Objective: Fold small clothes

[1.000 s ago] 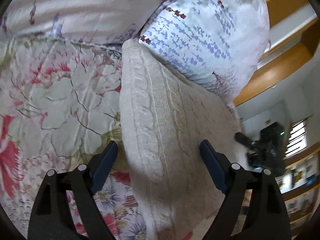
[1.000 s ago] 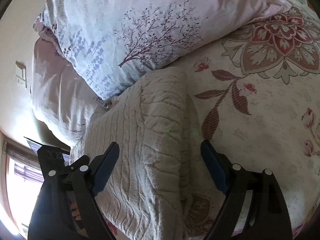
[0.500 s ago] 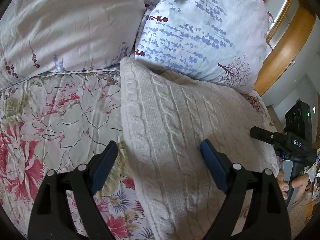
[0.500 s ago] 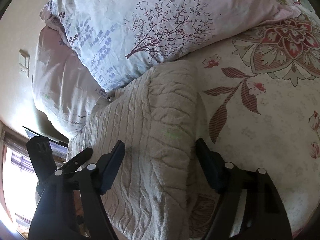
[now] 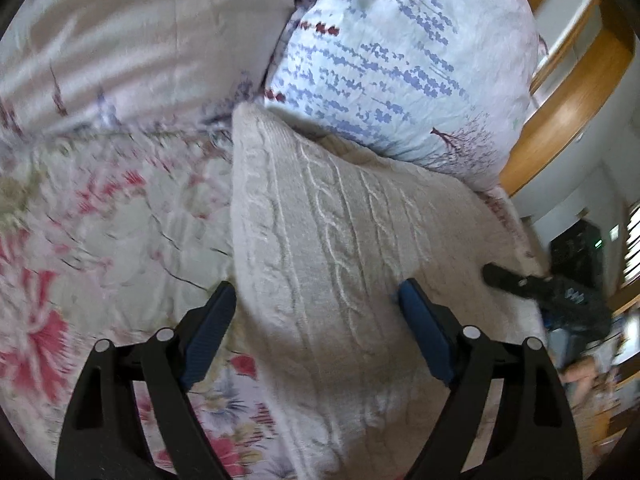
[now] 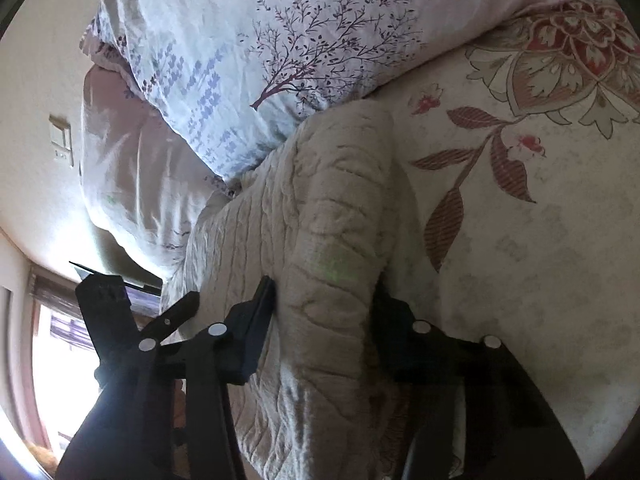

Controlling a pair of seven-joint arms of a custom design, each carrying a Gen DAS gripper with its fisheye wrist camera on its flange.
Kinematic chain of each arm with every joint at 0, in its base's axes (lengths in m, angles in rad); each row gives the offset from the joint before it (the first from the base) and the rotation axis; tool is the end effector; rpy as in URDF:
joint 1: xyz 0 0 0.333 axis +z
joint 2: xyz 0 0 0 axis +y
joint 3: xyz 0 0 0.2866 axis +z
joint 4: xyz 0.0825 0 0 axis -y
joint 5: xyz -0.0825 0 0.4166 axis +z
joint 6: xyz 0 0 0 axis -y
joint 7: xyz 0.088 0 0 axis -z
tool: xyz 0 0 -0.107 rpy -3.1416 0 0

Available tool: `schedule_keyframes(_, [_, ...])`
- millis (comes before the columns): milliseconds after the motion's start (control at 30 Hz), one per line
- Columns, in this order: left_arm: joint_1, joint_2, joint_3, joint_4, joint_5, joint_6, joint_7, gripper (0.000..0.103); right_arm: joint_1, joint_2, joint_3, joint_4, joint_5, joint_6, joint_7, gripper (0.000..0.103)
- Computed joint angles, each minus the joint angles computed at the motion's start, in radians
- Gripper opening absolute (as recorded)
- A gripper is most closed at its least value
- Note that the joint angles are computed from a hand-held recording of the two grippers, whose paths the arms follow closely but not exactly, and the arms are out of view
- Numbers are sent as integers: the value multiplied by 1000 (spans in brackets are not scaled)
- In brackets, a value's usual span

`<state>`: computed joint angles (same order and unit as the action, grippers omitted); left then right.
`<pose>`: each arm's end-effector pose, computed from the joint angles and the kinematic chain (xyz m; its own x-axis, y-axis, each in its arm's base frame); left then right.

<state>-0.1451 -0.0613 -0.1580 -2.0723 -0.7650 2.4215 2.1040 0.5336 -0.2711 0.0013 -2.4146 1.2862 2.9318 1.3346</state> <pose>0.5722 -0.1832 0.4589 -0.4241 -0.7999 0.4246 -0.8468 0.1840 -0.4990 0.4705 0.2076 0.4232 -0.1186 -0.6432 -0.7565 -0.8073 0.5061 -0.3037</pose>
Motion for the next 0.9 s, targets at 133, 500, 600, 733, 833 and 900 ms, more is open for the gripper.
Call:
schedule_keyframes(133, [13, 19, 13, 19, -96, -68, 18, 70, 16, 0, -17, 6, 132, -13, -111, 38])
schedule_keyframes(500, [49, -40, 52, -26, -241, -142, 133, 37, -43, -18, 103, 38, 394, 66, -315, 30])
schedule_keyframes(600, [66, -90, 70, -57, -225, -154, 170, 37, -41, 14, 138, 82, 325, 94, -277, 30])
schedule_keyframes(733, [106, -146, 117, -90, -186, -186, 188, 37, 0, 105, 157, 173, 188, 129, -210, 29])
schedule_keyframes(833, [139, -162, 146, -101, -155, -209, 195, 37, 24, 184, 173, 231, -1, 153, -70, 29])
schedule_keyframes(900, [164, -165, 161, -106, -120, -221, 204, 37, 24, 228, 188, 246, -239, 166, 132, 29])
